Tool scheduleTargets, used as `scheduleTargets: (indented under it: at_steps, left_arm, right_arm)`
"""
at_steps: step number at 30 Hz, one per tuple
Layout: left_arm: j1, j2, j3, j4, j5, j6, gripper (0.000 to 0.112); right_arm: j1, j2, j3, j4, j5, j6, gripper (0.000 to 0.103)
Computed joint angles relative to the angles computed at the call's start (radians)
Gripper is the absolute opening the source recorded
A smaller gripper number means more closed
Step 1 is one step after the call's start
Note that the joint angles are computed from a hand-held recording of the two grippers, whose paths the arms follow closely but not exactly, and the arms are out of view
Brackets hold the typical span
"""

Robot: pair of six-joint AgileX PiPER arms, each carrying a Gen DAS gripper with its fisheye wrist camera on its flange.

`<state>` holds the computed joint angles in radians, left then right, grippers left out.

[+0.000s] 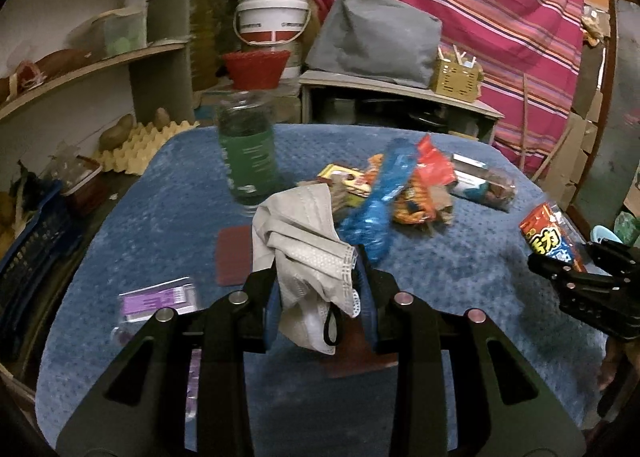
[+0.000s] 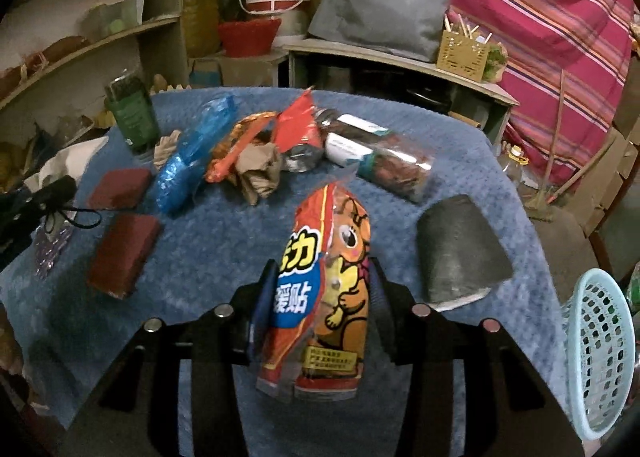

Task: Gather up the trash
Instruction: 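Carry the mask and orange snack bag in both tools over the basket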

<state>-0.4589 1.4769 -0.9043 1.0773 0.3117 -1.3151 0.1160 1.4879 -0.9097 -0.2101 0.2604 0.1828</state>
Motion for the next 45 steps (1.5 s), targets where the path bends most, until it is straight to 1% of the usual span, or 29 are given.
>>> scheduleTargets:
  at_steps: [1,4,6,7,10,12,14,16,18,19,22,25,29,32,37,40,42,45]
  left_arm:
    - [-0.011,0.009,-0.01,0.0,0.007,-0.002,0.031]
    - [-0.068,0.045,-0.045,0.019,0.046,-0.03,0.031]
    - [-0.112,0.069,-0.071,0.034,0.076,-0.05,0.031]
    - [-0.137,0.082,-0.086,0.039,0.089,-0.058,0.031]
    - [-0.193,0.119,-0.133,0.032,0.115,-0.067,0.031]
    - [-0.226,0.144,-0.169,0.013,0.122,-0.056,0.031]
    - [-0.272,0.177,-0.211,0.031,0.153,-0.073,0.031]
    - [-0.308,0.207,-0.257,0.022,0.164,-0.07,0.031]
    - [-0.334,0.236,-0.307,-0.009,0.173,-0.04,0.031]
    - [-0.357,0.26,-0.347,-0.022,0.19,-0.02,0.031]
    - [-0.411,0.31,-0.428,-0.032,0.228,0.007,0.031]
    - [-0.454,0.384,-0.547,-0.099,0.238,0.072,0.031]
    - [-0.524,0.508,-0.732,-0.163,0.283,0.17,0.031]
    - [-0.551,0.591,-0.855,-0.231,0.297,0.242,0.031]
    - [-0.59,0.732,-1.074,-0.36,0.341,0.371,0.031]
    - [-0.62,0.826,-1.233,-0.425,0.387,0.455,0.031]
    - [-0.638,0.901,-1.371,-0.485,0.432,0.531,0.031]
    - [-0.661,1.041,-1.64,-0.587,0.534,0.662,0.031]
  right_arm:
    - [-0.014,-0.007,0.006,0.033,-0.002,-0.039,0.045]
    - [-0.093,-0.039,0.028,0.233,-0.004,-0.272,0.045]
    - [-0.168,-0.068,0.043,0.404,0.007,-0.472,0.045]
    - [-0.191,-0.074,0.047,0.461,0.011,-0.538,0.045]
    - [-0.318,-0.1,0.056,0.691,0.047,-0.807,0.045]
    - [-0.383,-0.101,0.05,0.78,0.07,-0.915,0.045]
    - [-0.473,-0.102,0.049,0.905,0.104,-1.063,0.045]
    - [-0.566,-0.089,0.036,1.003,0.138,-1.187,0.045]
    - [-0.629,-0.082,0.025,1.055,0.159,-1.257,0.045]
    - [-0.679,-0.076,0.015,1.095,0.181,-1.307,0.045]
    - [-0.783,-0.055,-0.009,1.168,0.233,-1.397,0.045]
    - [-0.884,-0.015,-0.047,1.21,0.273,-1.463,0.045]
    - [-1.011,0.039,-0.085,1.28,0.317,-1.571,0.045]
    - [-1.07,0.082,-0.11,1.306,0.327,-1.62,0.045]
    - [-1.142,0.166,-0.177,1.296,0.354,-1.634,0.045]
    - [-1.182,0.218,-0.215,1.287,0.367,-1.632,0.045]
    - [-1.202,0.239,-0.231,1.279,0.376,-1.631,0.045]
    - [-1.236,0.271,-0.255,1.272,0.391,-1.629,0.045]
